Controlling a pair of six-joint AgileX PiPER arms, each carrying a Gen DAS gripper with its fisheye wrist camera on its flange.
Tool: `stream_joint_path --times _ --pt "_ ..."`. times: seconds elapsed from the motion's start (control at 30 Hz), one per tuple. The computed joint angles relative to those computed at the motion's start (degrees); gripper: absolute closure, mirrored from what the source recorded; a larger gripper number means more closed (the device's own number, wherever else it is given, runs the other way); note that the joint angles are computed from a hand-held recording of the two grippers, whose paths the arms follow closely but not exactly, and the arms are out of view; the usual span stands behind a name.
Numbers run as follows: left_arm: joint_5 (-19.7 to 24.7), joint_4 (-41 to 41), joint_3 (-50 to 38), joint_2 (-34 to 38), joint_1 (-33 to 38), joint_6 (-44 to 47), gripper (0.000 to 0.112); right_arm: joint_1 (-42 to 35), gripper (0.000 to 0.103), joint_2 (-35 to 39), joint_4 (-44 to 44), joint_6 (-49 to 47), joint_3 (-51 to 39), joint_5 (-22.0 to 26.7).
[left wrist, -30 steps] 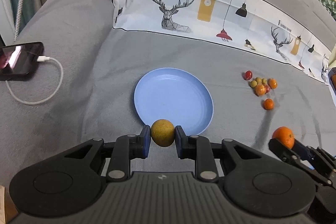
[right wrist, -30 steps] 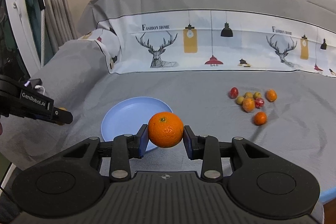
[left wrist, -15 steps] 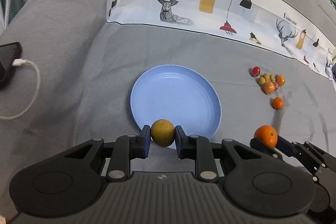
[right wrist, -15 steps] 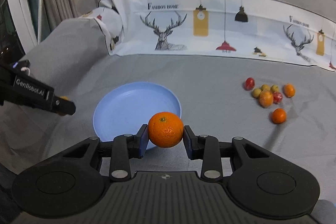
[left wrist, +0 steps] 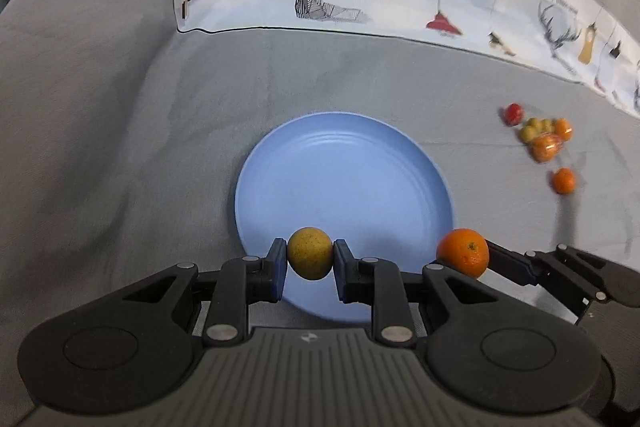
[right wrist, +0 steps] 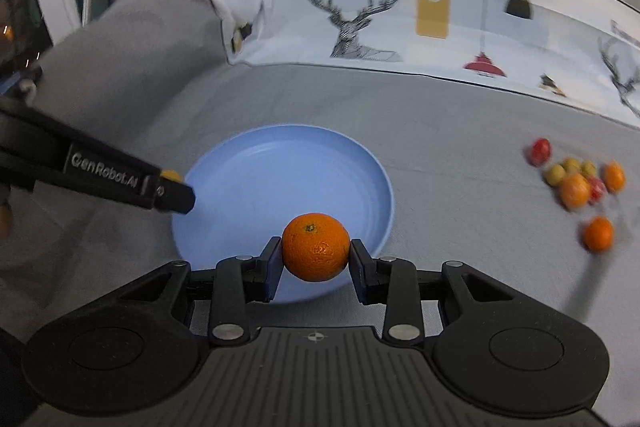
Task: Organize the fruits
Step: 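Open both tools to drop the plum and orange onto the plate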
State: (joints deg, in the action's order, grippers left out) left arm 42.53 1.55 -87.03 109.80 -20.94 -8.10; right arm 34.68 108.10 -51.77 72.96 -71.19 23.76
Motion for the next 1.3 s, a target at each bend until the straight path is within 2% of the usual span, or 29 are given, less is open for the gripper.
stream_joint_path --times 0.07,0.13,0.17,0.2,0.23,0.27,0.3,0.37,0.5,0.6,0.7,0.9,1.07,1.13,1.3 --pt "0.91 2.78 -3.07 3.39 -0.65 -1.41 0.085 -0.6 0.066 2.71 2.86 -3.49 -2.92 0.66" --pt "1.05 2.92 -5.45 6.29 -0.63 -0.32 0.085 -1.88 0.065 4.9 9.77 -11.46 -5.99 0.36" --pt "2.03 1.68 -7.39 7.95 -0.36 1.57 0.079 -2.27 0.061 5.75 12.45 -14.42 -7.33 0.64" --pt "3.27 -0.26 -9.82 9.69 0.04 3.77 0.055 -2.41 0.053 6.36 13.01 -15.09 -8.29 0.93" --pt "4.94 -0.83 -12.67 11.4 0.05 4.02 0.04 -2.39 0.033 6.81 13.15 -15.32 -9.23 1.63" --pt "6.14 -0.26 -14.79 12.36 -0.16 2.98 0.018 -2.17 0.019 7.06 12.61 -14.87 -10.09 2.81" --pt "5.54 0.16 -14.9 11.93 -0.33 2.63 0.013 -1.79 0.017 6.95 11.22 -13.43 -10.58 4.13" --pt "2.55 2.06 -11.48 8.63 -0.53 2.68 0.012 -1.23 0.013 5.0 11.05 -12.76 -9.52 5.3" --pt "0.23 9.63 0.52 -1.53 -0.86 -3.0 0.012 0.6 0.006 -3.38 13.2 -10.34 -1.51 5.17" --pt "2.92 13.75 8.96 -8.95 -1.59 -9.1 0.011 3.29 0.005 -8.82 14.84 -9.3 3.61 6.84" --pt "5.95 12.03 15.48 -15.44 -0.89 -10.26 0.011 6.05 0.004 -12.75 18.7 -8.7 5.92 8.97" --pt "8.11 9.85 22.95 -26.42 -1.43 -9.96 0.011 15.28 0.004 -18.13 5.98 5.98 6.96 17.49" --pt "7.79 14.91 25.59 -34.12 -6.06 -16.12 0.011 24.65 0.003 -23.4 -2.49 13.78 9.23 25.41" --pt "9.49 17.15 26.23 -36.41 -8.64 -19.66 0.011 29.35 0.003 -24.36 -6.41 17.12 10.0 29.52" --pt "13.26 20.77 28.79 -41.64 -13.52 -26.79 0.011 36.78 0.002 -24.46 -10.08 17.83 9.8 35.01"
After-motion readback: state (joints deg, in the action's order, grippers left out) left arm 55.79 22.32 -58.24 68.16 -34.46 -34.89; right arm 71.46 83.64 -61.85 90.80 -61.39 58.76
